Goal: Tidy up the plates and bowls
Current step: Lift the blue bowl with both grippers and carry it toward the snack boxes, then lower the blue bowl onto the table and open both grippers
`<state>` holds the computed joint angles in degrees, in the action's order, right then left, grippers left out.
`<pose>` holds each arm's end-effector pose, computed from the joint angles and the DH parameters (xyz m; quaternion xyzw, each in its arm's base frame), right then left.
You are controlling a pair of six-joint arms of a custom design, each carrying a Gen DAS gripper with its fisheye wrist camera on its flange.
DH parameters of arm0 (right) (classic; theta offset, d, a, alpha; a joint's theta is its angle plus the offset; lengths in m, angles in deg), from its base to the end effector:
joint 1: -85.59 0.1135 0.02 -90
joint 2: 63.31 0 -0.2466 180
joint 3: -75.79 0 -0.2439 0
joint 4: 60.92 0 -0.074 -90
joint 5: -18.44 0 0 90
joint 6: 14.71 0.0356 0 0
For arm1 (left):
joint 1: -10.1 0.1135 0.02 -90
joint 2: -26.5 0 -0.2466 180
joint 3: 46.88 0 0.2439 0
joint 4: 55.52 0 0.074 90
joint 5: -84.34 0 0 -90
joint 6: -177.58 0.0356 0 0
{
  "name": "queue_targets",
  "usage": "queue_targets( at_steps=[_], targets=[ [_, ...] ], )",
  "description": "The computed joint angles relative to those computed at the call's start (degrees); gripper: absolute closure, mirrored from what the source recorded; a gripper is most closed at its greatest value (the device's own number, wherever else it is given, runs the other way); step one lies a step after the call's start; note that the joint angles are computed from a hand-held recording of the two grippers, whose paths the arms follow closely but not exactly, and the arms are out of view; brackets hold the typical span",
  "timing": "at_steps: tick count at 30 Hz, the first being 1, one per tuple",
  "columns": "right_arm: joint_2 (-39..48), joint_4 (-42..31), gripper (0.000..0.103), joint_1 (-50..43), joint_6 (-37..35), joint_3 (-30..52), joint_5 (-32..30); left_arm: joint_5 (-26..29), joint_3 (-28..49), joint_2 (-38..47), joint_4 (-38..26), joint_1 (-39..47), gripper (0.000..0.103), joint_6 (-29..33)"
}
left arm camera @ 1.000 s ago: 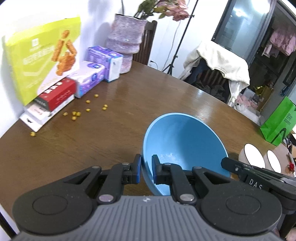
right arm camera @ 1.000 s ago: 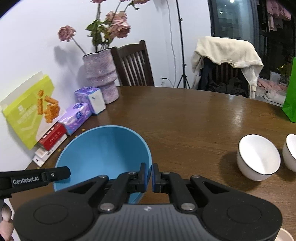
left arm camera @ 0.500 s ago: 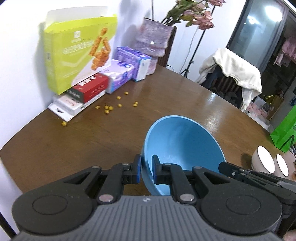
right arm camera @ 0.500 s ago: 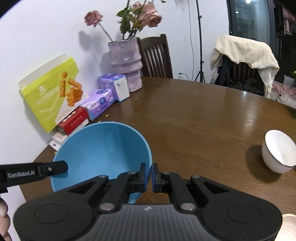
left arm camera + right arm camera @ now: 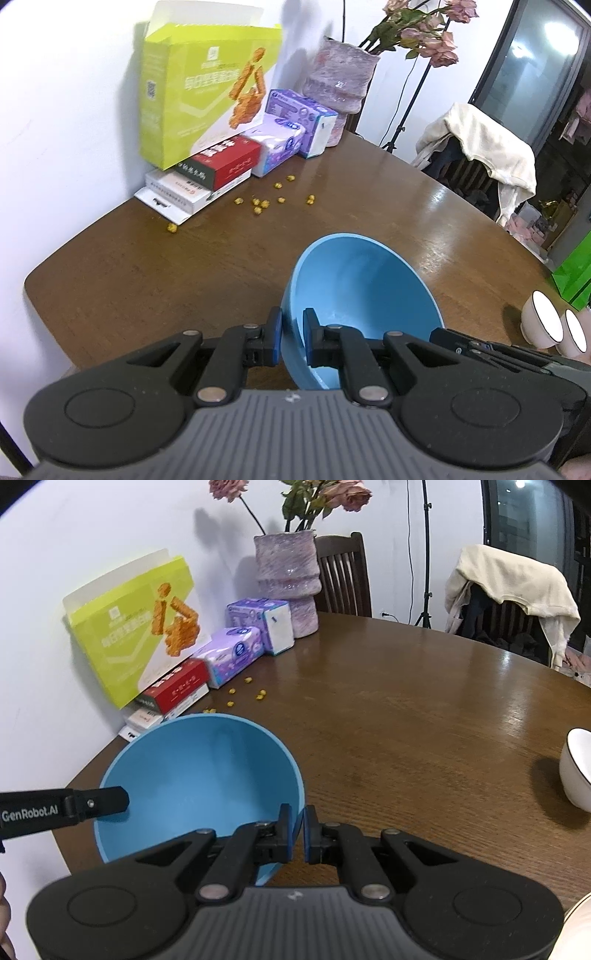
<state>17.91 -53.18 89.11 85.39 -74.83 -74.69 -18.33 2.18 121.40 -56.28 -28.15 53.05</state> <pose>0.2112 0.0149 0.0892 0.0422 0.9196 0.0712 0.3841 0.2292 -0.1707 0.1052 -0.0108 0.9243 -0.1355 0.3567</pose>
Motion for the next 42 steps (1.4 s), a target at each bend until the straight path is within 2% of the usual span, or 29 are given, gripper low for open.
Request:
queue_targets(
  at_steps=[13, 21, 36, 41, 42],
  targets=[
    [0.7, 3.7, 0.097, 5.8, 1.9, -2.7, 2.3, 2.8, -9.0, -2.9, 7.1, 3.0, 0.091, -0.2],
    [2.0, 5.3, 0.097, 8.9, 2.4, -2.9, 4.3, 5.3, -11.0, -1.4, 10.0, 5.4, 0.091, -0.8],
    [2.5, 7.6, 0.096, 13.6, 3.0, -4.0, 7.4, 6.4, -14.6, -2.6, 13.0, 7.1, 0.091, -1.6],
    [2.3, 7.4, 0.095, 13.4, 2.9, -4.0, 6.8, 7.6, -14.9, -2.6, 13.5, 7.8, 0.089, -1.4],
    [2.3, 7.4, 0.093, 13.0, 2.7, -4.0, 6.1, 8.0, -15.1, -2.7, 13.5, 8.0, 0.085, -1.4]
  ],
)
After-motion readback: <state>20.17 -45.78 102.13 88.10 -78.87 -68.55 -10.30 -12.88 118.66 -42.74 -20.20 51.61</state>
